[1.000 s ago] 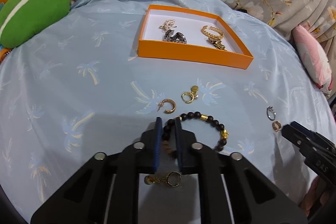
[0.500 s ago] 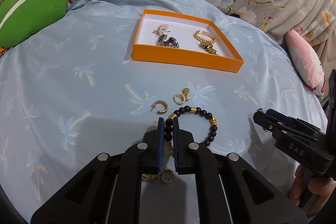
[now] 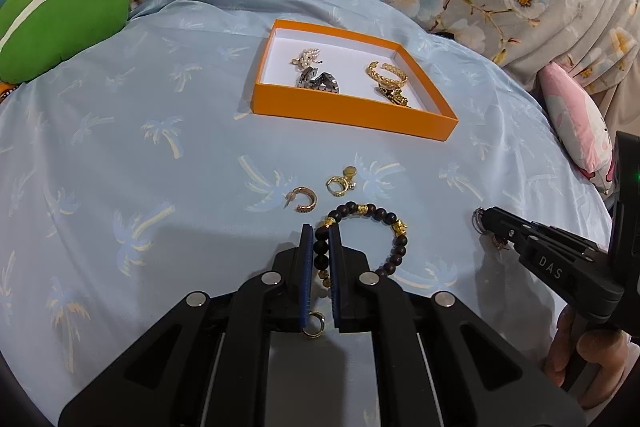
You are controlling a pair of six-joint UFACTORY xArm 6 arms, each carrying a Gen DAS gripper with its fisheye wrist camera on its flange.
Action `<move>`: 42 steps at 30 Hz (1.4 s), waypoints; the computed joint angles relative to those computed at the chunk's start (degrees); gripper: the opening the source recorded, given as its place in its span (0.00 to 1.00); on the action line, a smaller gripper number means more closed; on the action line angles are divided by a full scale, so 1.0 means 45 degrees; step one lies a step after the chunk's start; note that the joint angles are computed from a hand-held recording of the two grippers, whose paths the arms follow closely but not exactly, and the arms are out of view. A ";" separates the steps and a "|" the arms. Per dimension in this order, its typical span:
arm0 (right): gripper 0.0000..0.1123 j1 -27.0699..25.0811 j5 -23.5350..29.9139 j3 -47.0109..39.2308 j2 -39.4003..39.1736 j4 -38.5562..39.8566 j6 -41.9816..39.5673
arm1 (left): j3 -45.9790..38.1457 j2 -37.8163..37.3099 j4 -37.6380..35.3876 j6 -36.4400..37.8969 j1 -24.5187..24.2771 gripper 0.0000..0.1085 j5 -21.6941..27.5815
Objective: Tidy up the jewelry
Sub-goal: 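Carry the bead bracelet and silver ring into the box and open both tools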
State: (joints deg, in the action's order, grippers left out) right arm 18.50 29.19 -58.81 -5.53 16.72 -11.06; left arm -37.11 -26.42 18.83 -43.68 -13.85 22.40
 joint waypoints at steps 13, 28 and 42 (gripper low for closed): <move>0.20 0.0207 0.0301 -0.0156 -0.0021 -0.0193 0.0529 | -0.0010 -0.0040 -0.0016 -0.0076 -0.0022 0.06 0.0172; 0.17 0.0413 -0.0224 0.0116 -0.0260 -0.1404 0.1256 | 0.0010 -0.0090 0.0127 -0.0173 -0.0075 0.06 0.0049; 0.17 0.0468 -0.0184 -0.0079 -0.0908 -0.0128 0.0285 | -0.0362 -0.0874 -0.0018 0.0146 -0.0233 0.06 0.0091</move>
State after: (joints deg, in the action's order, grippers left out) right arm 20.60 28.36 -59.16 -9.62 16.14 -9.77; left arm -38.74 -30.36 18.75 -43.02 -14.89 22.81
